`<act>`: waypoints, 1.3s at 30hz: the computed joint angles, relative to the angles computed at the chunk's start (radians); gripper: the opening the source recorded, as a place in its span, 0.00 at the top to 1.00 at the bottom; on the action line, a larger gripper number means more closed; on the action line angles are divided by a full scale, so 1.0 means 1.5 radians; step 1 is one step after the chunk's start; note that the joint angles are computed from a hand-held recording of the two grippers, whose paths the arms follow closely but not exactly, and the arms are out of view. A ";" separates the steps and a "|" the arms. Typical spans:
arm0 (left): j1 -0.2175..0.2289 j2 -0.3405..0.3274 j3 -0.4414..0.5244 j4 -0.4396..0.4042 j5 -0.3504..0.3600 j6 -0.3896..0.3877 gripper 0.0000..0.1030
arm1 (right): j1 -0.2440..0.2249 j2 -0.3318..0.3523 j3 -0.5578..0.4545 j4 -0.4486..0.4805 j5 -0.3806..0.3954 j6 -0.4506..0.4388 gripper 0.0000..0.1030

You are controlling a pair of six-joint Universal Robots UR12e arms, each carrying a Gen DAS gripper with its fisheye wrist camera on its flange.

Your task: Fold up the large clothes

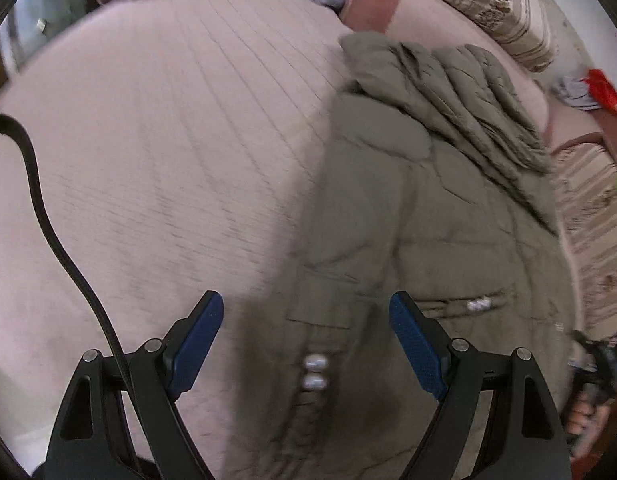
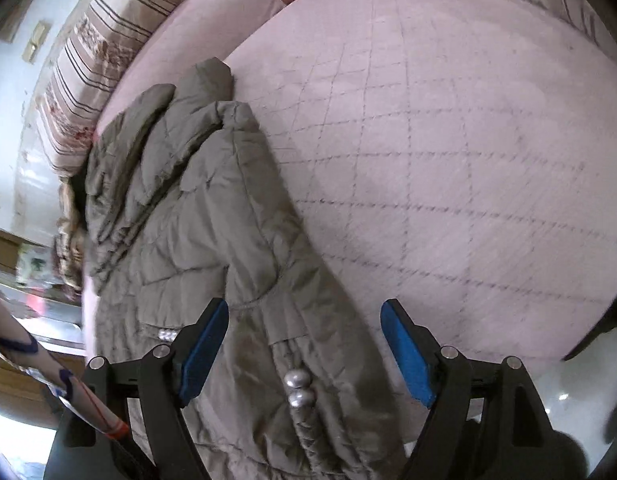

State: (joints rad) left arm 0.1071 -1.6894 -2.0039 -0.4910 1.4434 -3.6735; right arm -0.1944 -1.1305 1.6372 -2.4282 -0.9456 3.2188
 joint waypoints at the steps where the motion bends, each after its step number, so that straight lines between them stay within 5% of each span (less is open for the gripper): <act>1: -0.002 -0.001 -0.001 0.006 0.001 0.001 0.18 | 0.000 0.000 0.001 0.003 0.006 -0.005 0.16; 4: 0.008 0.001 -0.012 0.036 -0.082 0.016 0.24 | 0.003 -0.002 0.004 0.010 0.017 -0.020 0.16; 12: 0.030 0.028 -0.057 0.084 -0.176 -0.014 0.24 | 0.003 -0.016 0.016 0.055 0.041 -0.055 0.16; 21: 0.022 0.055 -0.093 0.096 -0.171 -0.003 0.24 | -0.010 -0.049 0.058 0.105 0.073 -0.087 0.16; 28: 0.000 0.055 -0.094 0.116 -0.168 0.037 0.24 | 0.000 -0.077 0.093 0.090 0.046 -0.135 0.18; 33: 0.009 0.056 -0.113 0.165 -0.219 0.019 0.24 | 0.010 -0.087 0.105 0.063 0.027 -0.164 0.20; 39: -0.011 0.047 -0.101 0.154 -0.181 0.023 0.21 | 0.023 -0.079 0.109 0.035 0.000 -0.171 0.20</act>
State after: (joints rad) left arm 0.0902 -1.6189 -2.1562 -0.2607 1.1720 -3.6397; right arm -0.1598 -1.2483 1.8007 -2.3761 -0.9460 2.9628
